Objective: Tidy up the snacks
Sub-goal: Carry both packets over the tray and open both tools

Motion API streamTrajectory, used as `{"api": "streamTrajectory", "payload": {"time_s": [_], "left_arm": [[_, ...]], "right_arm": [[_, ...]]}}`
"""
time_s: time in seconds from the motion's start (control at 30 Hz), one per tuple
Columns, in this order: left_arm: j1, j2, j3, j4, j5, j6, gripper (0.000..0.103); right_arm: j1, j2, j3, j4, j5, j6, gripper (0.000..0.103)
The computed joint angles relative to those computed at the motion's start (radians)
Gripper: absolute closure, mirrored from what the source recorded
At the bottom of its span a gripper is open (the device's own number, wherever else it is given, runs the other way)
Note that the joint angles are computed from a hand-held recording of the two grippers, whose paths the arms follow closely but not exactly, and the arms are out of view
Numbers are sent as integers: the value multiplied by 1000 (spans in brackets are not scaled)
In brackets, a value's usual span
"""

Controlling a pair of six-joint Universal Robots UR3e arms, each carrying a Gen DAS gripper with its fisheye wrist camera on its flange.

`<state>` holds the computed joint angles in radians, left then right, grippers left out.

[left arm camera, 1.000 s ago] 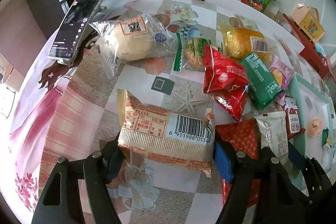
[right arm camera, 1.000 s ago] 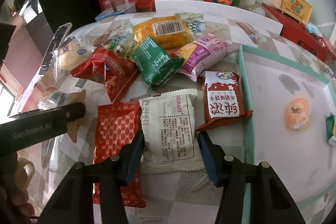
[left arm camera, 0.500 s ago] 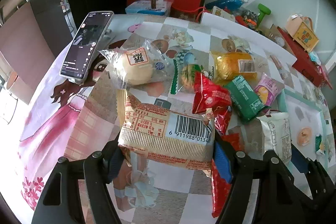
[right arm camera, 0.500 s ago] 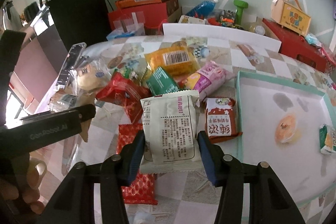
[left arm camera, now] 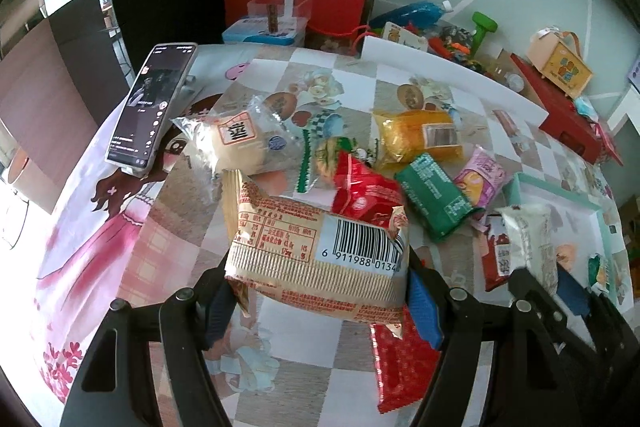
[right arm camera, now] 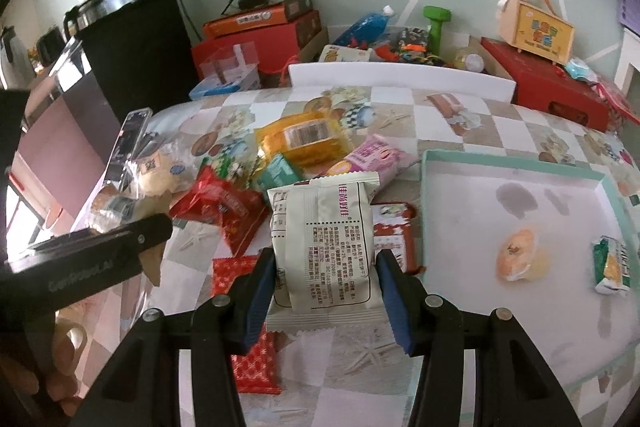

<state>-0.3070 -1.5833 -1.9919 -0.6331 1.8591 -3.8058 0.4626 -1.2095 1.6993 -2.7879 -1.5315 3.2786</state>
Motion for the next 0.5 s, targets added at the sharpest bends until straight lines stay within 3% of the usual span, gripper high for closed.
{"api": "streamTrajectory", "payload": {"time_s": [0.5], "left_arm": [[-106, -153, 224, -24, -22, 28, 28]], "right_arm": [[-255, -149, 141, -35, 1, 51, 49]]}}
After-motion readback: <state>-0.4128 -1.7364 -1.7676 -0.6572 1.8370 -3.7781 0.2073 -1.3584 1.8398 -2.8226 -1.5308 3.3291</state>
